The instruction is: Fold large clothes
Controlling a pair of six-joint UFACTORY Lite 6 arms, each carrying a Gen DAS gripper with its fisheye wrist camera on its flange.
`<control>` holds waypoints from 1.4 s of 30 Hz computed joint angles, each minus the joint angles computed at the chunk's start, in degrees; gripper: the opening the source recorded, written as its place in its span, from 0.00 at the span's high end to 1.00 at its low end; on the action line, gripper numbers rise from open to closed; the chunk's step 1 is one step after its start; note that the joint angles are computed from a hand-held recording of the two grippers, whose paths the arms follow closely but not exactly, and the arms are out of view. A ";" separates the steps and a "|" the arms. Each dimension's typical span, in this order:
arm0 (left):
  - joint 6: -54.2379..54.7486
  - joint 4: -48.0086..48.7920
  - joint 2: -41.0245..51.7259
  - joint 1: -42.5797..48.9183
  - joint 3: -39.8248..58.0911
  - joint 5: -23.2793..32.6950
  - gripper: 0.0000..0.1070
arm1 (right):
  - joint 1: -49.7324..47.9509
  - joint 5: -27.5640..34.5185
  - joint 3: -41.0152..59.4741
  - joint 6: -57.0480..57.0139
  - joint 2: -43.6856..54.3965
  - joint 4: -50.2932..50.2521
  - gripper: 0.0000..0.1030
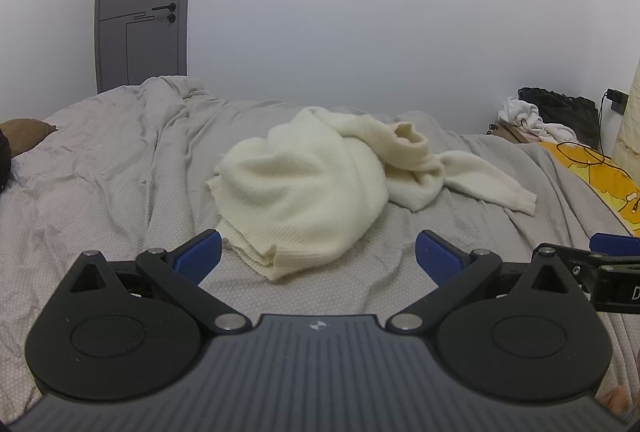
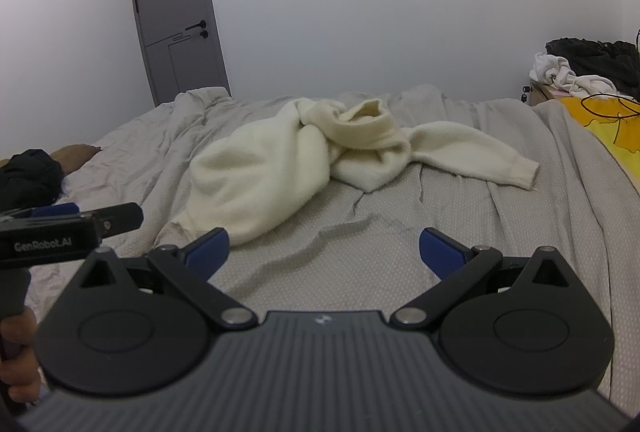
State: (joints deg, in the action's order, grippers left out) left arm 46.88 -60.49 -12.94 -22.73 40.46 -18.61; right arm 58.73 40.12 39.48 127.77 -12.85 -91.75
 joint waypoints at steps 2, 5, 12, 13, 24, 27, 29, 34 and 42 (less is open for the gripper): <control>-0.44 0.42 0.04 0.27 0.02 0.27 0.04 | 0.00 -0.09 -0.11 0.11 -0.04 0.01 0.00; -0.92 0.99 0.12 0.66 0.06 0.47 0.04 | -0.31 -0.35 0.16 0.42 0.59 -0.17 0.00; -1.79 1.84 0.15 0.97 -0.04 0.64 0.04 | -0.44 -0.42 0.35 0.80 1.18 -0.37 0.00; -1.95 2.01 0.15 1.02 -0.12 0.60 0.04 | -0.46 -0.46 0.39 0.63 1.10 -0.26 0.00; -5.35 5.57 0.85 1.67 -0.25 0.66 0.04 | -0.45 -0.08 0.17 1.15 1.12 -0.34 0.00; -6.60 6.75 1.50 2.15 -0.12 0.89 0.04 | -0.33 0.07 -0.37 1.77 0.93 -0.58 0.00; -7.06 7.15 1.85 2.31 -0.01 0.79 0.04 | -0.42 -0.03 -0.17 1.51 0.95 -0.49 0.00; -7.76 7.62 3.05 2.19 0.15 0.14 0.04 | -0.51 -0.10 -0.25 1.34 0.80 -0.32 0.00; -8.91 9.07 3.39 2.29 -0.01 -0.22 0.04 | 0.07 1.71 -0.52 2.03 0.70 -0.15 0.00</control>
